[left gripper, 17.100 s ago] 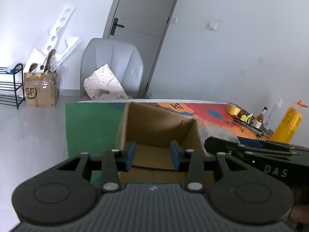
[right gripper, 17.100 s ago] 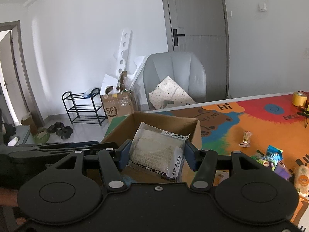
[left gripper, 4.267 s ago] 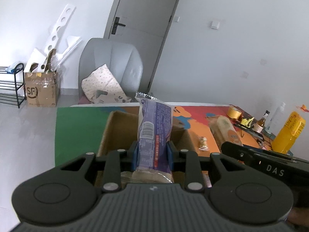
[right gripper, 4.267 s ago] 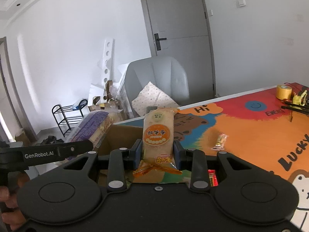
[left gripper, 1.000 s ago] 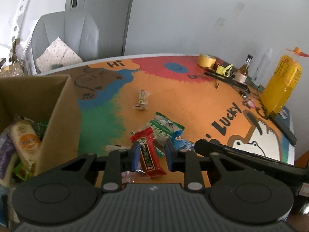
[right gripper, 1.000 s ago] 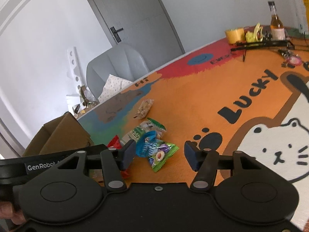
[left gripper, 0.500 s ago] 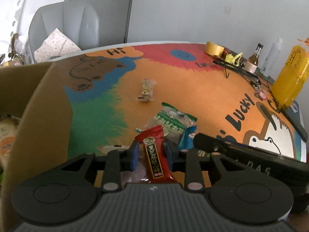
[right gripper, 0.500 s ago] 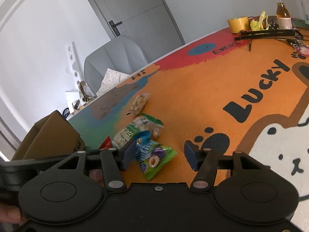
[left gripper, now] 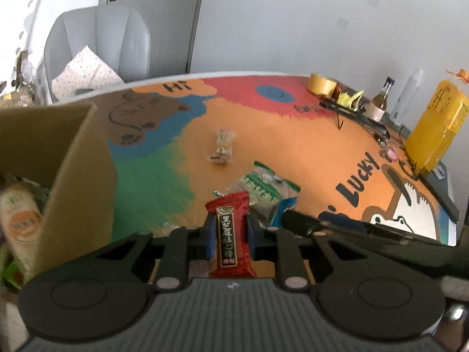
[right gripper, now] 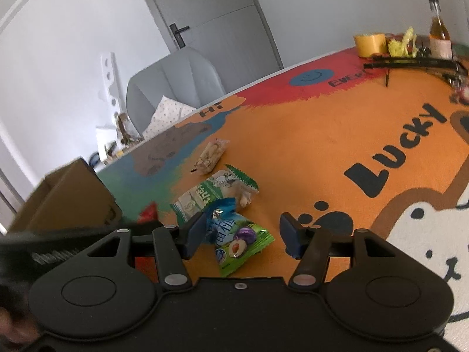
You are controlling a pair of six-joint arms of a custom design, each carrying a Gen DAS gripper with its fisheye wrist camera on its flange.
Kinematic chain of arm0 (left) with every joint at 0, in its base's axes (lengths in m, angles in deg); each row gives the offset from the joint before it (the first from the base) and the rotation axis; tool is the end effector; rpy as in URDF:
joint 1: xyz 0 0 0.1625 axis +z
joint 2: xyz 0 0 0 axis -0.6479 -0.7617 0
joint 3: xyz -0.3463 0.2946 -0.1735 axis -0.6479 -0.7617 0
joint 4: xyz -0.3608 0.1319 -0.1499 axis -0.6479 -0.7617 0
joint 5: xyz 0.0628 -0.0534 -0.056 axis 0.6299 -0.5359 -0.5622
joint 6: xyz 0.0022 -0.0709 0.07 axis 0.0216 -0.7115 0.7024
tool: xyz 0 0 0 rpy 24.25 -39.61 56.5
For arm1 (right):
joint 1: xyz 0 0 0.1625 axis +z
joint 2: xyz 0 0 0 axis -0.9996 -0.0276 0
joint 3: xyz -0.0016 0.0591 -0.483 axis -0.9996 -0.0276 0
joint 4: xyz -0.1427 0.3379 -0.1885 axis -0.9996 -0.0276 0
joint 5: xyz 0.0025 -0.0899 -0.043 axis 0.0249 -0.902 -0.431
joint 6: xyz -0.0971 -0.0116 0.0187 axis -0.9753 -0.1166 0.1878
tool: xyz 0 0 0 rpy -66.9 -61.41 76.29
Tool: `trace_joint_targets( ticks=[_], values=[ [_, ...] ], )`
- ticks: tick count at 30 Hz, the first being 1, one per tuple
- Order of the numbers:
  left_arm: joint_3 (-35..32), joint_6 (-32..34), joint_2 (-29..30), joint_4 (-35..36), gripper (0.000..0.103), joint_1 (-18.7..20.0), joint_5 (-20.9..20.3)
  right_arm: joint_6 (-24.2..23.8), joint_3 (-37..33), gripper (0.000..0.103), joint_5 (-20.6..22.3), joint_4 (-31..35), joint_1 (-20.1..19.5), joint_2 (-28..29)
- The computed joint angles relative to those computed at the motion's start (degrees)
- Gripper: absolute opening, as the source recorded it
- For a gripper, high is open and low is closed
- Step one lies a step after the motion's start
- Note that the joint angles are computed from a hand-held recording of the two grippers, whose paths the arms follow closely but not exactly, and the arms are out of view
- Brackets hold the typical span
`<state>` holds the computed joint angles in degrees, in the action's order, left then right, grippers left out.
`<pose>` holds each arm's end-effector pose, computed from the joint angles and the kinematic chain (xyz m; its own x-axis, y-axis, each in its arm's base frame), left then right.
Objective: Organize snacks
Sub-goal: 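Grasp the red bar packet with the left gripper while the right grasps the blue-green packet, then carry the red and blue-green packets into the cardboard box and open both grippers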
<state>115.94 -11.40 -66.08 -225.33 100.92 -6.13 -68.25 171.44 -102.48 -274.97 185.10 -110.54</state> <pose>-0.1374 -0.6020 0.1070 -0.7561 0.4357 -0.4883 0.6349 0.6693 -0.3860 0.1567 -0.5471 0.0372 -0.8948 0.1049 0.4339 -0.3109 0.5511 -0.7744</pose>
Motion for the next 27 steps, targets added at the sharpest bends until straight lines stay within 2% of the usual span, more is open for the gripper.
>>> trace_joint_targets(
  ticks=[1,3,4,7,12,19,27],
  values=[
    [0.22,0.12,-0.27,-0.28,0.020,-0.08,-0.10,-0.83,-0.46,0.058,-1.31,0.30,0.51,0.29],
    [0.62,0.11,-0.80,-0.70,0.020,-0.18,-0.49,-2.04,-1.24,0.050,-3.85,1.23,1.55,0.67],
    [0.90,0.09,-1.08,-1.03,0.020,-0.18,-0.77,-2.27,-1.39,0.037,-4.96,1.75,1.95,0.69],
    [1.61,0.22,-1.78,-1.47,0.020,-0.11,-1.42,-1.74,-0.39,0.027,-4.59,1.78,2.13,0.38],
    [2.76,-0.06,-2.93,-1.57,0.020,-0.11,-1.91,0.80,1.61,0.026,-3.84,-1.54,2.14,0.52],
    [5.22,0.04,-5.26,-3.26,0.020,-0.89,-2.76,0.60,3.31,0.026,-5.22,-6.14,4.34,0.03],
    [7.64,0.68,-8.38,-5.17,0.020,-1.63,-3.48,-0.82,2.93,0.026,-6.84,-7.73,7.56,-0.29]
  ],
)
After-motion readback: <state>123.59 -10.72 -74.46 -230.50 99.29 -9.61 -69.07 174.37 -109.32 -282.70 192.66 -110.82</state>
